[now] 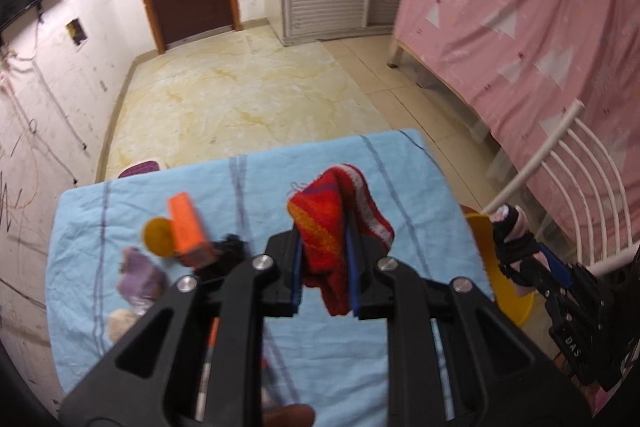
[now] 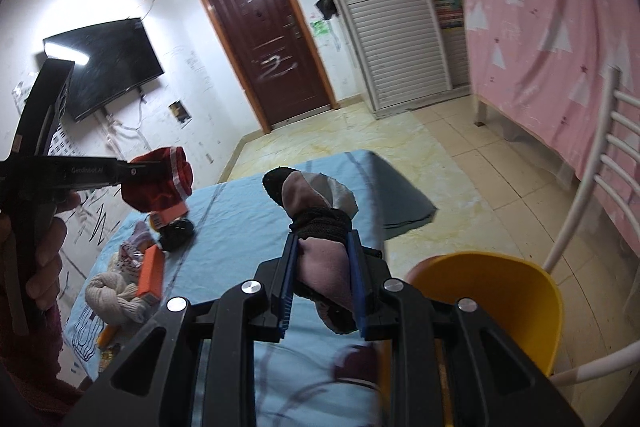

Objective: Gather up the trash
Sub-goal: 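Carry the glove and sock in both tools over the yellow bin, then open both tools to drop the glove and sock into the bin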

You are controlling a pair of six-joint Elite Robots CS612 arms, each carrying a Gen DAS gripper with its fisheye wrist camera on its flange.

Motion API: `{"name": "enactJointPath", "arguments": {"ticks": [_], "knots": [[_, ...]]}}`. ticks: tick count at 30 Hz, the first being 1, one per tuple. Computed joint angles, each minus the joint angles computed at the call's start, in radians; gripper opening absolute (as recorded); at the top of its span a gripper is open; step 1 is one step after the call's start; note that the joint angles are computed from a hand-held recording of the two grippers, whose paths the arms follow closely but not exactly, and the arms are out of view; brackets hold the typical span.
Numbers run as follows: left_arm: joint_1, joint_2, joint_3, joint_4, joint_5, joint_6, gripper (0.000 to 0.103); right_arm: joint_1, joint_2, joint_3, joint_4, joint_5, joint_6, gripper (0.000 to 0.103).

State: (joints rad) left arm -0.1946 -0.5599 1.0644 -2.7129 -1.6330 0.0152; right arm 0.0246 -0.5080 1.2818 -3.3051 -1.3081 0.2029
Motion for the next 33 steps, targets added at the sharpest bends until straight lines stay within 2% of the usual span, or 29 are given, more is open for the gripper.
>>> {"name": "enactJointPath", "arguments": {"ticks": [6,15,27,30,33], "knots": [[-0.039,0.002,0.007,0.014,-0.008,0.035,0.016,-0.022,-0.003,0.038,-0.019,-0.052,0.031,0.018],[-0.099,0.015,0.001,0.061,-0.037,0.076,0.016,-0.052,0.014,0.054,-0.011,-0.087,0.082,0.018],[-0.151,0.035,-0.011,0.104,-0.039,0.136,0.016,-0.088,0.042,0.069,-0.020,-0.059,0.165,0.018],[-0.160,0.035,-0.010,0.116,-0.042,0.146,0.016,-0.090,0.048,0.066,-0.017,-0.061,0.180,0.022],[-0.164,0.034,-0.008,0.118,-0.050,0.141,0.026,-0.093,0.050,0.065,-0.020,-0.062,0.189,0.023]]}}
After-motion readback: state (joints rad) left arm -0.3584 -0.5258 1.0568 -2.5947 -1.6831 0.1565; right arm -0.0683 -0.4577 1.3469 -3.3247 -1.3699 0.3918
